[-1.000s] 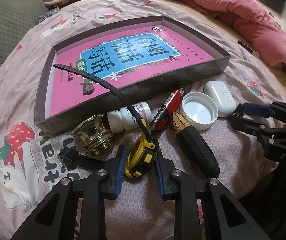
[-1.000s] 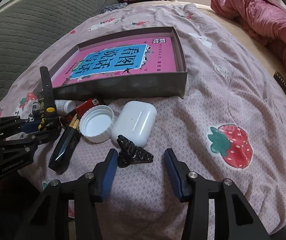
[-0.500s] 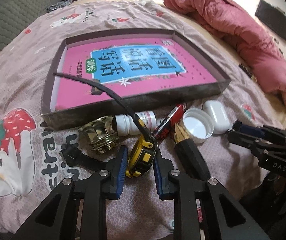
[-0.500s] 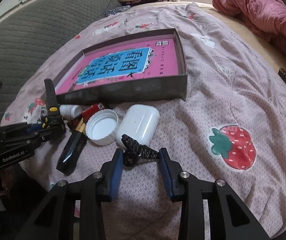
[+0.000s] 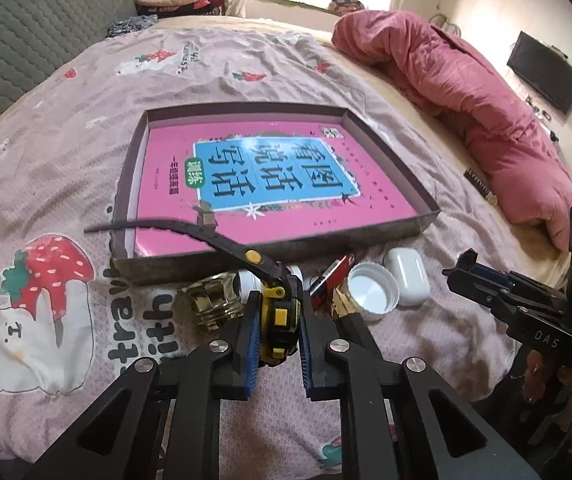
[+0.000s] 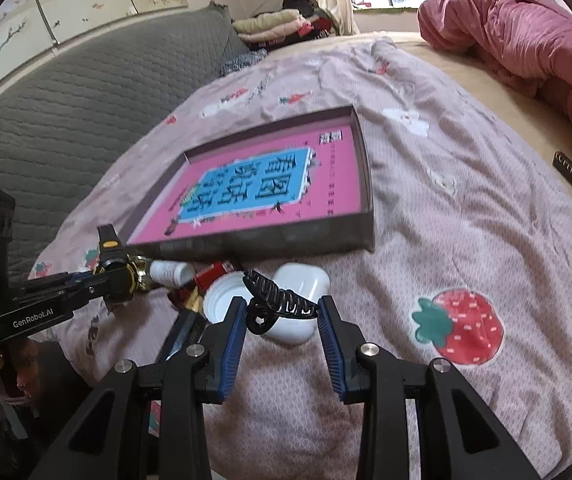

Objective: Organize rigid objects
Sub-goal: 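Lift and carry the hair clip and yellow watch over the gray tray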

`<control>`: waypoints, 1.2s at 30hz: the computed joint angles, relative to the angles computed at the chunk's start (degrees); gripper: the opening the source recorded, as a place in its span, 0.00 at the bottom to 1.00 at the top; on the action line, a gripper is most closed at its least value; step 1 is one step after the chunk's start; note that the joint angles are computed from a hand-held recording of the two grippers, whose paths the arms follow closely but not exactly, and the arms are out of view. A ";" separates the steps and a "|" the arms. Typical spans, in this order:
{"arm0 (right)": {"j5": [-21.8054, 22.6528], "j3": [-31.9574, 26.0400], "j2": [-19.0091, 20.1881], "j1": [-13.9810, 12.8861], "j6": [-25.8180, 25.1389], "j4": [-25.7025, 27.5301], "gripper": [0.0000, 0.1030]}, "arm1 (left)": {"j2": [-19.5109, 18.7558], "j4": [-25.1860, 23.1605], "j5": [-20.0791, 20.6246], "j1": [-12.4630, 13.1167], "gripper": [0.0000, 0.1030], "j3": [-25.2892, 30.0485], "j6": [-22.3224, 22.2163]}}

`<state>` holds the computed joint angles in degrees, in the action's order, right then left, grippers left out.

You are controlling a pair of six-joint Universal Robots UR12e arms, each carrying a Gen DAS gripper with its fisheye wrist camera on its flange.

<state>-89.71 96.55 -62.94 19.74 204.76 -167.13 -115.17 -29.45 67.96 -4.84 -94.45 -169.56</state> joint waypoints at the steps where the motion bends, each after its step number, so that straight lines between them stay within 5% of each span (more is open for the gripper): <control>1: 0.22 0.04 0.00 -0.04 0.07 -0.47 0.36 | 0.04 0.33 -0.20 0.09 0.16 0.00 -0.41; 10: 1.03 -0.25 0.43 -0.02 -0.67 -3.66 0.36 | 0.76 3.65 -2.15 0.69 0.16 -0.07 -3.41; 25: -1.48 -2.34 2.14 -0.66 -1.48 -6.59 0.36 | -1.92 8.86 1.22 0.54 0.15 4.18 -7.63; 36: -4.34 -4.75 3.81 -0.75 -3.62 -6.05 0.36 | -5.34 7.14 3.76 -0.50 0.15 8.24 -8.42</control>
<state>-94.05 91.80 -59.13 18.99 201.13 -173.18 -120.50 -22.31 71.72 -5.34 -86.21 -177.99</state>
